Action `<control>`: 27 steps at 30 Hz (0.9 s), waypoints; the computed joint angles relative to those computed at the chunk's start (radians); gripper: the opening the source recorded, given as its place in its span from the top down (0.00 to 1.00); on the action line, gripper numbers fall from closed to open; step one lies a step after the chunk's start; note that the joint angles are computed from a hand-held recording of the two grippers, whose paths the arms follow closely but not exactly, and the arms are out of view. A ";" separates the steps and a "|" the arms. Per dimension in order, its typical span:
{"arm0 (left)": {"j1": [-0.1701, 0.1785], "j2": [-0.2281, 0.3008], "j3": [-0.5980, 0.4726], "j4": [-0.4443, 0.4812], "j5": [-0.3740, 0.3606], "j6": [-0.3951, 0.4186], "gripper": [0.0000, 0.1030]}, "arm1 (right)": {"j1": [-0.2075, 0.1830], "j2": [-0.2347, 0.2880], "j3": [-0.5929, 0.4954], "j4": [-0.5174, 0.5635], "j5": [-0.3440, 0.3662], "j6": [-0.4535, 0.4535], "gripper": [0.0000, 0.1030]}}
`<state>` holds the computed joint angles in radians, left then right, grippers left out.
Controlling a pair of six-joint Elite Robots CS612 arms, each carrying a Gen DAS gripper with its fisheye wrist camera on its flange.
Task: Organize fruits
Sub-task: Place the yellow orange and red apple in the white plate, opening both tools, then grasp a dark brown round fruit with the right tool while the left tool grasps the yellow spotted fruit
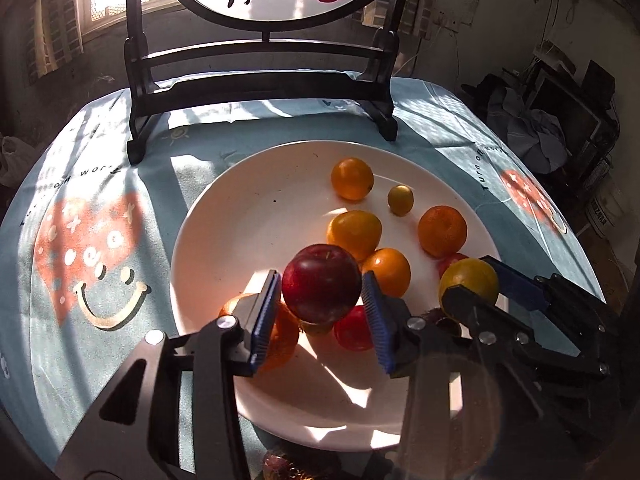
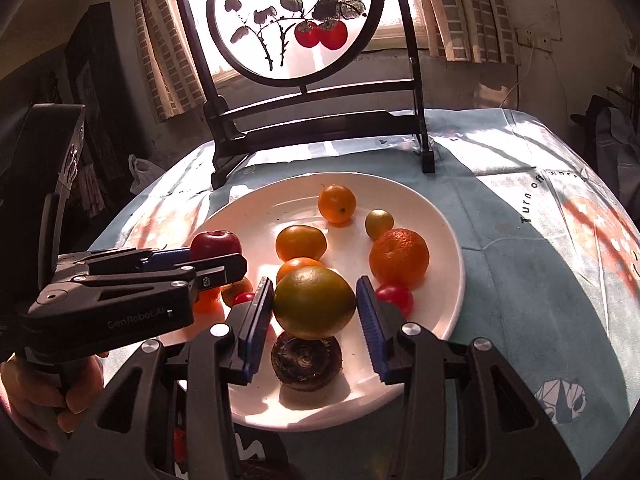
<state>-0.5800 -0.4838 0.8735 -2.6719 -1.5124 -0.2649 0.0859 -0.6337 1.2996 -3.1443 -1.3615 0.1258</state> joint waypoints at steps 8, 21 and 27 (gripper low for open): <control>-0.020 -0.148 0.263 -0.229 0.125 -0.031 0.07 | 0.010 -0.081 0.121 -0.128 -0.026 -0.036 0.44; -0.023 -0.227 0.499 -0.336 0.157 -0.074 0.03 | 0.038 -0.134 0.264 -0.160 -0.049 -0.074 0.41; -0.022 -0.230 0.509 -0.337 0.205 -0.100 0.03 | 0.039 -0.135 0.260 -0.096 -0.066 -0.073 0.41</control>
